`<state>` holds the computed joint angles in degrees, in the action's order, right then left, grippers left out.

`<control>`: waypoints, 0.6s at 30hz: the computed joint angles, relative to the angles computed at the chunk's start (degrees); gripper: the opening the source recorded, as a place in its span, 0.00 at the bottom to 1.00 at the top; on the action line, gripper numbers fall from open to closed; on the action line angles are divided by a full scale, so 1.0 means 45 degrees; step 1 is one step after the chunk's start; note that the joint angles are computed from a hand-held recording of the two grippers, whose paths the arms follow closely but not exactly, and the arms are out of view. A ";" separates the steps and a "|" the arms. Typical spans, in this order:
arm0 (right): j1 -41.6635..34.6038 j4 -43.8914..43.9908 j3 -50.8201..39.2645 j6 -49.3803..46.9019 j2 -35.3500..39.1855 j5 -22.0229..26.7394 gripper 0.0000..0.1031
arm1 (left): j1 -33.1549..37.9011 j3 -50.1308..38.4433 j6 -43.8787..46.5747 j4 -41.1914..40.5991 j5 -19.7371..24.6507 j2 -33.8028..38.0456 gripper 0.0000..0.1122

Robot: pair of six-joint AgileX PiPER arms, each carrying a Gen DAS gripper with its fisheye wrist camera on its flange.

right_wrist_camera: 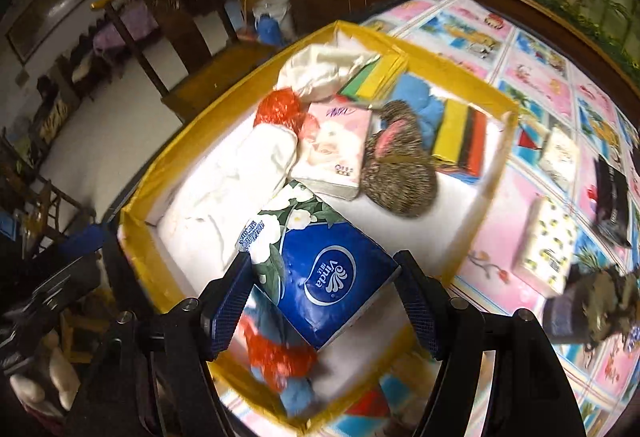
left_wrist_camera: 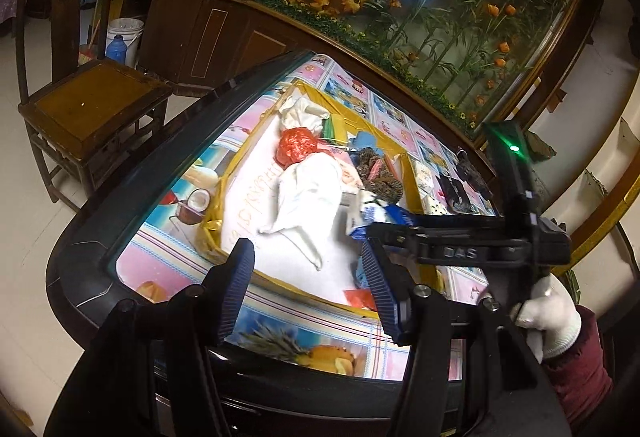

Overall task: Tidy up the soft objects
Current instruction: 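Carry the blue tissue pack into the white box and open the right tool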

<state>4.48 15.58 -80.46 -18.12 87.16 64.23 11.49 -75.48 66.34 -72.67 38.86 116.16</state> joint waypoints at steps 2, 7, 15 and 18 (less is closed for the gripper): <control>0.0177 -0.0310 -0.0639 0.0494 0.0852 -0.0040 0.69 | 0.0096 -0.0129 -0.0140 0.0072 0.0087 0.0145 0.49; 0.0438 -0.0382 -0.1091 0.1289 0.1954 -0.0871 0.74 | 0.0237 -0.0248 -0.0294 0.0165 0.0193 0.0324 0.49; 0.0115 -0.0121 0.0811 0.1042 0.0382 -0.2020 0.82 | 0.0047 0.0004 -0.0506 0.0412 0.0272 0.0179 0.49; -0.0108 -0.0428 0.2021 0.0771 -0.1419 -0.2640 0.85 | -0.0167 0.0262 -0.0426 0.0371 0.0158 -0.0036 0.51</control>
<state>4.00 13.66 -71.37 -14.65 80.78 52.35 10.74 -74.30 64.43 -71.00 39.57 116.00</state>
